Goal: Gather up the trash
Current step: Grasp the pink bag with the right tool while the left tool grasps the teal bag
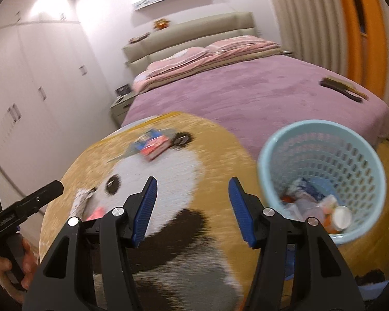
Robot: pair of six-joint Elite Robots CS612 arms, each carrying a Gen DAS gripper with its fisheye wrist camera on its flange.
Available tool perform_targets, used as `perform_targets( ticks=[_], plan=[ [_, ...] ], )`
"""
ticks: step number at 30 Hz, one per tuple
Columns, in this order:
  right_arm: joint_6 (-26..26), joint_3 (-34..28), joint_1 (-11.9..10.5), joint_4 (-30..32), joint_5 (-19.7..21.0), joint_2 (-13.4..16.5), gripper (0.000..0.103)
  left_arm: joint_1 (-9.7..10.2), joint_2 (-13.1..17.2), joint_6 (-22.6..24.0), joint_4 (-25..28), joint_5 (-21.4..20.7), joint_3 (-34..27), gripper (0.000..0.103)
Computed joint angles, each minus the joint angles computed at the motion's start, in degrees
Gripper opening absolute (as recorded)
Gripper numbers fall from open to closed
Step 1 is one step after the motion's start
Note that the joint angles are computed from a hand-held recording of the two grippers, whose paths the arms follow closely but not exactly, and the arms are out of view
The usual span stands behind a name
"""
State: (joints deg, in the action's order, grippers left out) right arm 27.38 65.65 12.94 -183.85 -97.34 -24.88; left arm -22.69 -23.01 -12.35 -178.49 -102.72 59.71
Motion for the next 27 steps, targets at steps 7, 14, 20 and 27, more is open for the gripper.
perform_targets(
  ticks=[7,14,20,27],
  plan=[
    [-4.78,-8.27,2.09,4.74,4.51,4.0,0.054,1.91,-0.91,-1.76,1.19,2.6,4.16,0.071],
    [-10.29,-16.94,3.63,10.9,9.16,8.53,0.054,2.61,0.06,-1.75,2.99,1.93,4.31,0.071],
    [-13.22,-21.55,4.28,16.23,9.76,11.01,0.054,2.66,1.17,-1.5,4.84,1.56,3.09,0.07],
    [-17.04,-24.49,4.76,20.41,9.95,12.4,0.054,2.25,1.39,-0.26,3.92,3.44,3.43,0.067]
  ],
)
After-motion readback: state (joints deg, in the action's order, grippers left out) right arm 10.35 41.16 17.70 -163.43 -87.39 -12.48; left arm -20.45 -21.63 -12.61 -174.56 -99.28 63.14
